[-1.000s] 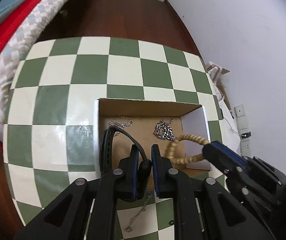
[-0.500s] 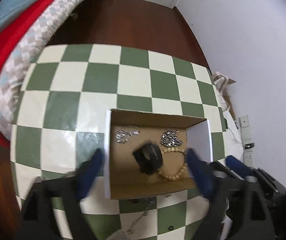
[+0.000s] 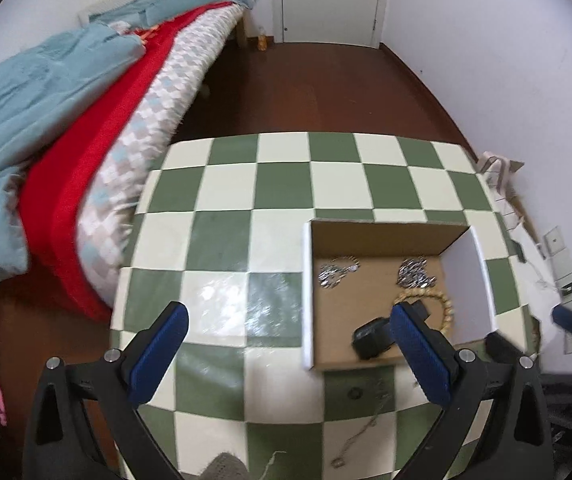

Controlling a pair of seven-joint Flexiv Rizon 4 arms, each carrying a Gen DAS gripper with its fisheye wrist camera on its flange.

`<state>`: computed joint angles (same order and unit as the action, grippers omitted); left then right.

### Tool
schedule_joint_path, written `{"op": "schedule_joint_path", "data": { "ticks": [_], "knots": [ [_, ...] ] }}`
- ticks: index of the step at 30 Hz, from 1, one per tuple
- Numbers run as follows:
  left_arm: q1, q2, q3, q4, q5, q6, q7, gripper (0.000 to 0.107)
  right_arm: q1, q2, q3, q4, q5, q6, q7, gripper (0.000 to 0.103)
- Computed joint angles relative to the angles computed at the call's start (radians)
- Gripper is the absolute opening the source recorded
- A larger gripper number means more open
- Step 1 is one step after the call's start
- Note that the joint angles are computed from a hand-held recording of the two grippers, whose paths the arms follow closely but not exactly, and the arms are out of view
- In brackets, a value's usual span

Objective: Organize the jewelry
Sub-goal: 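Open both tools to drop the watch and bracelet into the box, then raise both tools away from the box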

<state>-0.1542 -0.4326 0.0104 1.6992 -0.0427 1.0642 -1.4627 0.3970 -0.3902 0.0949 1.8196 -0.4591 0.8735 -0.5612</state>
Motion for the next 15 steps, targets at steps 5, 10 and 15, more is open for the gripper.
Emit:
{"op": "schedule_joint_path", "data": {
  "ticks": [5,10,15],
  "knots": [
    [-0.016,0.048,0.03,0.066,0.056,0.054,-0.041,0.103,0.01,0.027,-0.004,0.041,-0.028,0.019,0.051,0.103],
    [-0.02,0.103,0.048,0.13,0.097,0.098,-0.078,0.103,0.025,0.065,-0.006,0.082,-0.088,0.025,0.114,0.103],
    [-0.012,0.174,0.05,0.2,0.134,0.159,-0.087,0.103,0.035,0.114,0.0,0.125,-0.166,0.022,0.193,0.103]
  ]
}}
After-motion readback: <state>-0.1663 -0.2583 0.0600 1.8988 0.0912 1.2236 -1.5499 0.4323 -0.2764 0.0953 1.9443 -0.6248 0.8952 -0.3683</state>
